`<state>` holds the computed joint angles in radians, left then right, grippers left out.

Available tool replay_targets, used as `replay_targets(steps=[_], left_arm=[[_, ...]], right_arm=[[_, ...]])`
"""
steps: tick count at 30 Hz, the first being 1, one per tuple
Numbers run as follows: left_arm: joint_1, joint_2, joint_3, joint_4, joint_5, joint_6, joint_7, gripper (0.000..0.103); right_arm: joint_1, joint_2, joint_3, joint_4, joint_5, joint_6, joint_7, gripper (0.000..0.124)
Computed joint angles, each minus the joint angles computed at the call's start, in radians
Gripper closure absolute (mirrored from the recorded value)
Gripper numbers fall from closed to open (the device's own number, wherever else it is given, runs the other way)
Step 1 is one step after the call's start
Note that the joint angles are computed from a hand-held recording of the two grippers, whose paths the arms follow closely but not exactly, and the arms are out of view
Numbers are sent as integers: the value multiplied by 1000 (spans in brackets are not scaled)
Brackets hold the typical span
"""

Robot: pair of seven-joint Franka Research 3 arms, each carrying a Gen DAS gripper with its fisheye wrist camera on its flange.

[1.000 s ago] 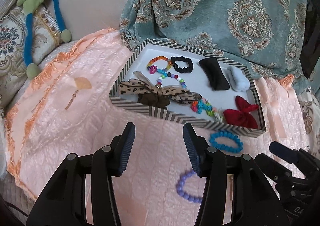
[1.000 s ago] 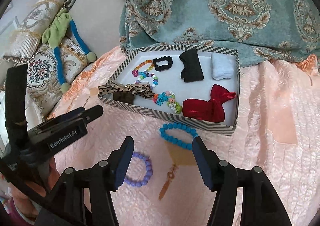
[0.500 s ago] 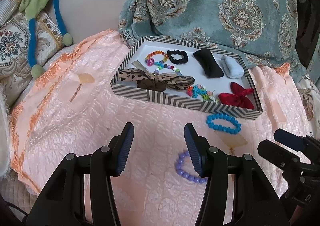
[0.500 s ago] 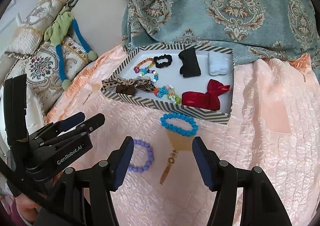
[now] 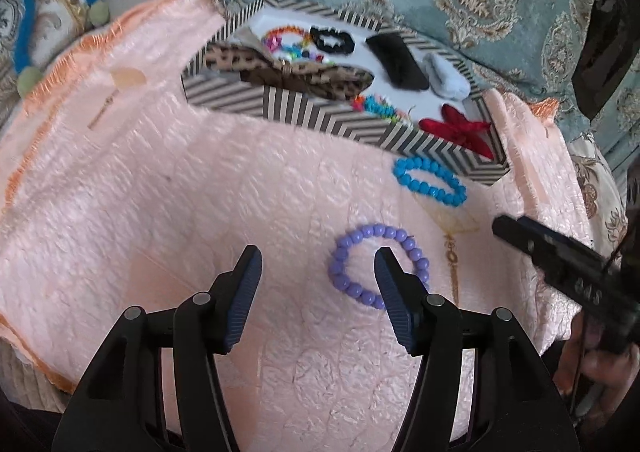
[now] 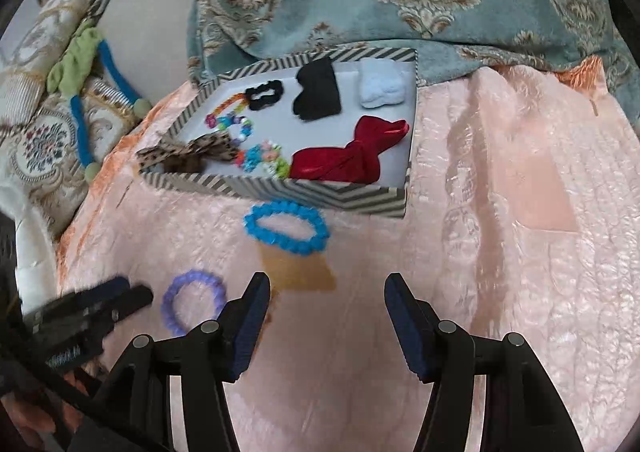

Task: Organize jewelry
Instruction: 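Grasp the purple bead bracelet with the left gripper while the right grasps the blue bracelet, then lower the purple bracelet into the tray while the right gripper places the blue bracelet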

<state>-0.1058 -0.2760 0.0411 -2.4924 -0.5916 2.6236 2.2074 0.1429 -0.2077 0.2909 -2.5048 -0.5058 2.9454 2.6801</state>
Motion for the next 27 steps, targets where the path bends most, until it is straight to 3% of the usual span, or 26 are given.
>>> replay_targets(steps=[8,10,14,16,18,20,27], left_arm=[[8,53,-40,-2,89,52,-61,44],[5,58,-52,-10,112,82,-71,44],[-12,75,-57,-12,122,118,-75,45],[-25,75,-54,-17,107,135,-60,58],[-28,71,-57,-21,115,144,-64,80],[-42,69,-40,-14,85,126,-37,91],[-44,30,-6,7,-53,21,62,95]], right_arm=[[37,154,-62,123,-72,-21,-20,80],[45,174,-85,136,-164,-4,54,85],[86,197,-130,173,-270,-51,116,109],[110,189,-155,162,-247,-39,88,113],[123,167,-171,136,-220,-20,75,115],[119,138,-172,106,-206,11,80,116],[33,-19,-80,14,-239,65,130,116]])
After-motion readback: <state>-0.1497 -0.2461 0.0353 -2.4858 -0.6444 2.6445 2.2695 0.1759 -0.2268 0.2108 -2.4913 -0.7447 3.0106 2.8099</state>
